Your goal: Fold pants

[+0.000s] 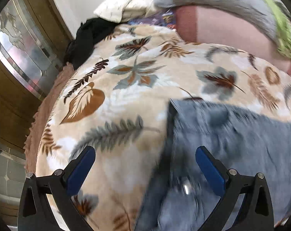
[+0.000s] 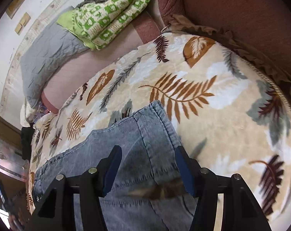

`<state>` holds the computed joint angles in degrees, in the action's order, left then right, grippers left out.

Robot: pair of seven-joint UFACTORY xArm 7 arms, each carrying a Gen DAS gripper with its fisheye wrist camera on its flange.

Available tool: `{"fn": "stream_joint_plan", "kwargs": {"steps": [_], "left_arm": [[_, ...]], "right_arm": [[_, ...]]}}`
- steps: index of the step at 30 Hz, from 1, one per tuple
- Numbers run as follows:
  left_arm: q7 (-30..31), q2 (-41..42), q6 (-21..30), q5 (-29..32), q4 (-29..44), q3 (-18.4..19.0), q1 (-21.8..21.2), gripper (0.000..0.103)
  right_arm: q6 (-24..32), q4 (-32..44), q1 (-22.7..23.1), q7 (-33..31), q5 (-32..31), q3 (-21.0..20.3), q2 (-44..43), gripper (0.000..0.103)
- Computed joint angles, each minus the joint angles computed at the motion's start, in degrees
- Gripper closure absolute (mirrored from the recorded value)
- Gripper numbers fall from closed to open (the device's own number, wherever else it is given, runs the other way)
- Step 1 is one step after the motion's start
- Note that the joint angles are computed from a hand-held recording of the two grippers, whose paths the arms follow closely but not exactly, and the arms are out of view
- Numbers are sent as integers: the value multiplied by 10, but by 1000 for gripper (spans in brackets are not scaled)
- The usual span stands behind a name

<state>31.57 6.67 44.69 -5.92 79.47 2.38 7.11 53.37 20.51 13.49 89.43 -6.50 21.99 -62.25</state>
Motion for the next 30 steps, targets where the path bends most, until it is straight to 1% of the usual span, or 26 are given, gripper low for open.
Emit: {"fn": "stream_joint_plan", "kwargs": {"steps": [3, 5, 7, 10, 11, 14, 15, 16, 17, 18, 19, 20, 21, 23, 24, 26, 27, 28, 30], "left_arm": [[-48, 86, 42, 9, 98, -3, -6, 0], [-62, 128, 87, -5, 160, -11, -4, 0], [-81, 177, 132, -6, 223, -18, -8, 0], [-103, 225, 182, -6, 284, -27, -17, 0], [-106, 225, 188, -3, 284, -28, -20, 0], [-119, 255, 223, 3, 319, -33, -30, 1], [-123, 268, 241, 8, 332, -33, -34, 8], [-124, 277, 253, 4, 340, -36, -33, 28], [-123, 284, 266, -6, 347, -41, -30, 43], [-122, 296, 291, -25, 362, -49, -23, 76], [-120, 303, 307, -40, 369, -55, -17, 95], [-114, 297, 302, -46, 356, -59, -18, 96], [-108, 289, 284, -42, 340, -56, -23, 96], [-90, 254, 223, -30, 280, -53, -34, 98], [-85, 244, 208, -34, 264, -54, -35, 99], [-77, 231, 191, -43, 248, -56, -33, 99], [-71, 222, 181, -47, 238, -57, -32, 100], [-68, 217, 176, -49, 233, -57, -33, 100], [-60, 209, 172, -56, 227, -58, -32, 100]], "right_arm": [[-27, -7, -15, -15, -10, -14, 29, 42], [-50, -5, -34, -30, -26, -22, 58, 42], [-71, -2, -48, -43, -37, -32, 81, 42], [-106, 3, -74, -57, -54, -40, 114, 42], [-117, 6, -82, -61, -60, -42, 127, 42], [-130, 14, -99, -68, -72, -43, 148, 42], [-137, 15, -103, -71, -76, -44, 153, 42], [-140, 14, -105, -75, -78, -47, 156, 42], [-141, 14, -107, -79, -79, -49, 157, 42], [-141, 13, -108, -82, -79, -51, 157, 42], [-142, 11, -108, -88, -78, -56, 157, 42], [-144, 9, -108, -96, -77, -62, 156, 42], [-143, 7, -109, -101, -76, -65, 156, 42], [-140, 2, -116, -106, -75, -69, 152, 42], [-140, 0, -118, -108, -74, -71, 151, 42], [-130, 0, -130, -103, -77, -65, 150, 42], [-135, -3, -135, -102, -81, -64, 151, 42], [-145, -6, -134, -106, -80, -69, 155, 42], [-177, -8, -118, -132, -58, -97, 190, 42]]}}
